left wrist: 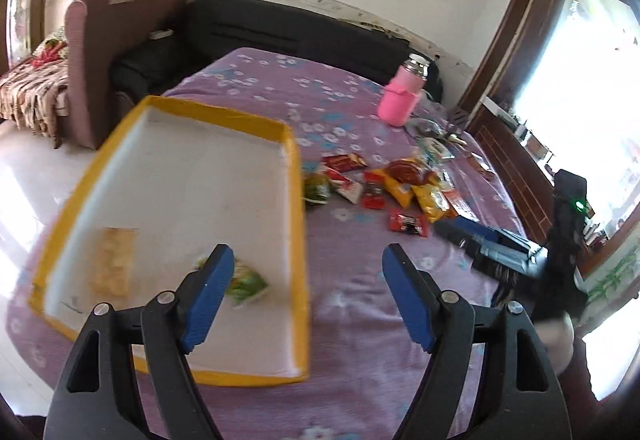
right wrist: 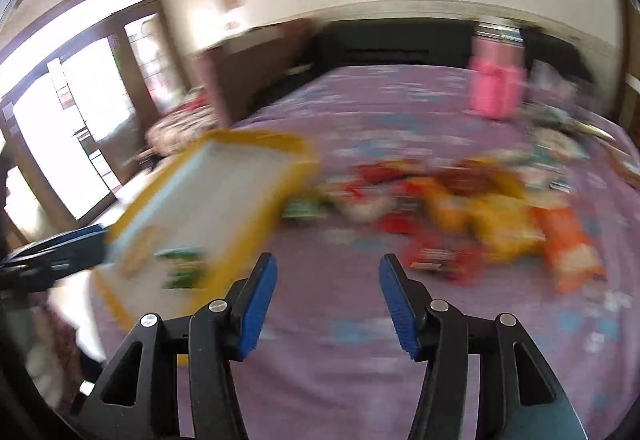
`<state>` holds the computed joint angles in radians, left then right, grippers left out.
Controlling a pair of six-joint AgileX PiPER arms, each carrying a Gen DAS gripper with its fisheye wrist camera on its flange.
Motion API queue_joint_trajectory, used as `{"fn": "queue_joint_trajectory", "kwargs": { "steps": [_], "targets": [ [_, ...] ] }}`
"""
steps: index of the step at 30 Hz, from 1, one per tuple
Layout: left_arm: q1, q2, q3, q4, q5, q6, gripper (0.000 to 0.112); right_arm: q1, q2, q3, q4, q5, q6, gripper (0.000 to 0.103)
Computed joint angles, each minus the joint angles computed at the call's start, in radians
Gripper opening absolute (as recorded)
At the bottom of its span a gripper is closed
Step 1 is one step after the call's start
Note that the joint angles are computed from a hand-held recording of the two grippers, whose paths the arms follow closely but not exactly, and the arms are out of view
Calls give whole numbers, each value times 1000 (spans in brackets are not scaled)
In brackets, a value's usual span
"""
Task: Organize snacks
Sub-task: 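Grasp a small red candy with the left tool while the right tool grasps the yellow cracker bag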
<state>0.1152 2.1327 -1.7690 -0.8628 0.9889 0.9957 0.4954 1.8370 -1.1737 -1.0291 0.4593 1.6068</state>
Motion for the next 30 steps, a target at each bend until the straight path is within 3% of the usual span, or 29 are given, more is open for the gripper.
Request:
{"fn": "queue_joint_trajectory", "kwargs": {
  "steps": [5, 8, 12, 15, 17, 20, 24, 30],
  "targets": [
    [-88, -8, 36, 90, -64, -14, 77, -177, -107, 176, -25, -23, 72, 57],
    [-123, -7, 55, 115, -84, -17, 77, -253, -90, 185, -6, -82, 26, 57],
    [-157, -5, 64, 150, -110, -36, 76, -287, -3, 94, 20, -77, -76, 57],
    [-173, -5, 66, 171, -125, -48, 76, -316, 89, -16, 155, -88, -235, 59],
    [-187, -10, 73, 187, -152, -52, 76, -318, 156, -100, 229, -40, -325, 60],
    [-218, -26, 101, 234, -225, -68, 76, -303, 218, -168, 185, 20, -308, 64],
    [-257, -29, 122, 285, -291, -82, 77, -291, 228, -169, 150, 53, -295, 55],
    [-293, -14, 119, 346, -309, -129, 76, -338, 196, -99, 118, -41, -237, 58]
  ]
}}
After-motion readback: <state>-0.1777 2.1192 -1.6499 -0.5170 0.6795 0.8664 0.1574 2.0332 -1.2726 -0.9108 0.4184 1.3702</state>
